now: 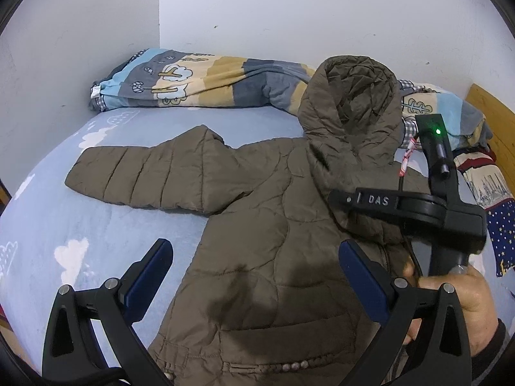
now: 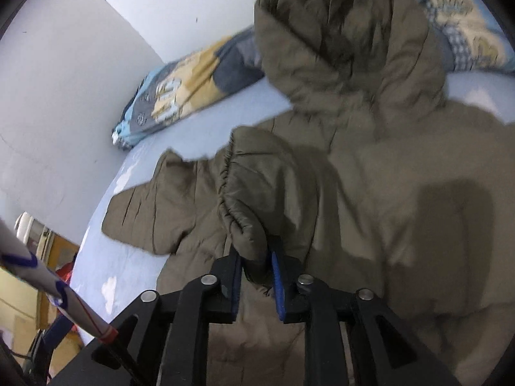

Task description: Fold large clothes

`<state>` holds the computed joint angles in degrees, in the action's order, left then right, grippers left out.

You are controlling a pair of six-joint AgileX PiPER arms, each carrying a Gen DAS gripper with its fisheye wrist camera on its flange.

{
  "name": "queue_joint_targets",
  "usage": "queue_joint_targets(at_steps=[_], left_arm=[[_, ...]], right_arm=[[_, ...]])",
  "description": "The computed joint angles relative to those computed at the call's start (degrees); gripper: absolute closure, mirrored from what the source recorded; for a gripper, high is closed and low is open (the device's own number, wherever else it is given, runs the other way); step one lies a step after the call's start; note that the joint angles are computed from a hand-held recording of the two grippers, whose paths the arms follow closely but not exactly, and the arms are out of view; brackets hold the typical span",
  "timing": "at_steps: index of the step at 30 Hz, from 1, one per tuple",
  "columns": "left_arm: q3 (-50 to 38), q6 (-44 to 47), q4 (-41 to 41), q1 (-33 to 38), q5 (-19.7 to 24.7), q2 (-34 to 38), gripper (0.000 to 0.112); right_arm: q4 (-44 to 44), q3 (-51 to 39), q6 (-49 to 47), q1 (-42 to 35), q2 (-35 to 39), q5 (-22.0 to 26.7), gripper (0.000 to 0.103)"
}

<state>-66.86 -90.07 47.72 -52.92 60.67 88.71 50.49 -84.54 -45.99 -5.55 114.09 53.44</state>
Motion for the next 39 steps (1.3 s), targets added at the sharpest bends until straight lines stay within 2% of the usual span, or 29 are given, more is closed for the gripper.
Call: queue_joint_targets(at_steps=[1,2,3,4,5,6,9,10,13,14,16,18,20,22,25,27,29,31,33,37,39], left_arm=[[-0.01,-0.03,-0.04,0.08,-0.03,0.04,0.010],[0.01,-0.22,-0.06,0.16,-0.02,0.00,0.010],[-0.01,-0.53,0.05,0.00,0.09,0.02,0.010],[-0.06,-0.52,0.05,0.04,0.03,0.16,0.010],[-0.33,-0.09,-0.17,0.31,-0.13,0.51,0.010],[-0.46,0.07,-0.32,0.34,-0.20,0.73,0.010],[-1.03,0.62,-0.76,0.62,-0.55,1.45,0.010],[-1.12,0.78,-0.84,0.69,-0.57,1.59,0.010],[-0.94,0.27,-0.43,0.60,-0.46,1.62,0.010],[-0.89,0.08,-0.30,0.64,-0.34,1.67,0.010],[-0.69,-0.06,-0.55,1.09,-0.42,1.68,0.010],[-0.42,-0.22,-1.01,1.69,-0.79,1.65,0.010],[-0.25,0.00,-1.66,2.28,-1.55,1.64,0.010],[-0.51,0.52,-2.12,2.52,-1.80,2.08,0.010],[-0.91,1.27,-2.13,2.43,-1.83,2.64,0.010],[-0.75,1.54,-1.94,2.32,-1.67,2.67,0.010],[-0.66,1.65,-2.04,2.50,-1.59,2.59,0.010],[-0.17,1.13,-2.39,2.86,-1.98,2.04,0.010],[-0.26,0.97,-2.57,2.94,-2.08,2.00,0.010],[-0.16,1.45,-2.27,2.59,-1.48,1.72,0.010],[-0.22,1.37,-2.30,2.54,-1.29,1.67,0.010]], right_arm=[[-0.24,0.01,0.24,0.00,0.12,0.84,0.077],[-0.28,-0.29,0.42,-0.06,0.15,1.75,0.070],[0.44,-0.98,-0.07,-0.63,0.15,3.75,0.059],[1.85,-1.34,-1.23,-1.45,-0.09,5.64,0.052],[2.87,-1.35,-2.02,-2.06,-0.67,6.46,0.037],[3.68,-1.09,-2.93,-2.85,-1.69,6.80,0.033],[5.35,-2.48,-3.97,-5.35,-2.87,9.36,0.033],[5.45,-2.68,-3.83,-6.09,-3.40,8.81,0.033],[2.29,-4.60,-0.04,-9.21,-4.78,2.64,0.033],[-1.37,-5.00,2.60,-9.62,-5.27,-0.63,0.033],[-12.83,-5.16,10.28,-10.27,-5.44,-10.85,0.033],[-23.29,-7.82,19.58,-11.09,-3.17,-14.06,0.033],[-29.92,-12.23,26.39,-13.22,1.64,-12.77,0.033],[-31.90,-16.28,29.36,-14.83,6.62,-9.54,0.033],[-33.62,-19.39,30.79,-15.09,12.16,-6.88,0.033],[-33.75,-20.39,29.11,-14.83,14.41,-6.47,0.029],[-35.84,-19.48,29.02,-13.70,14.15,-7.86,0.027],[-38.86,-20.26,32.39,-12.67,13.49,-6.58,0.027],[-41.67,-17.50,36.06,-11.39,10.17,-9.18,0.027],[-36.90,-9.00,29.61,-7.13,1.53,-14.84,0.027],[-29.60,-7.35,22.65,-5.59,0.21,-12.26,0.027]])
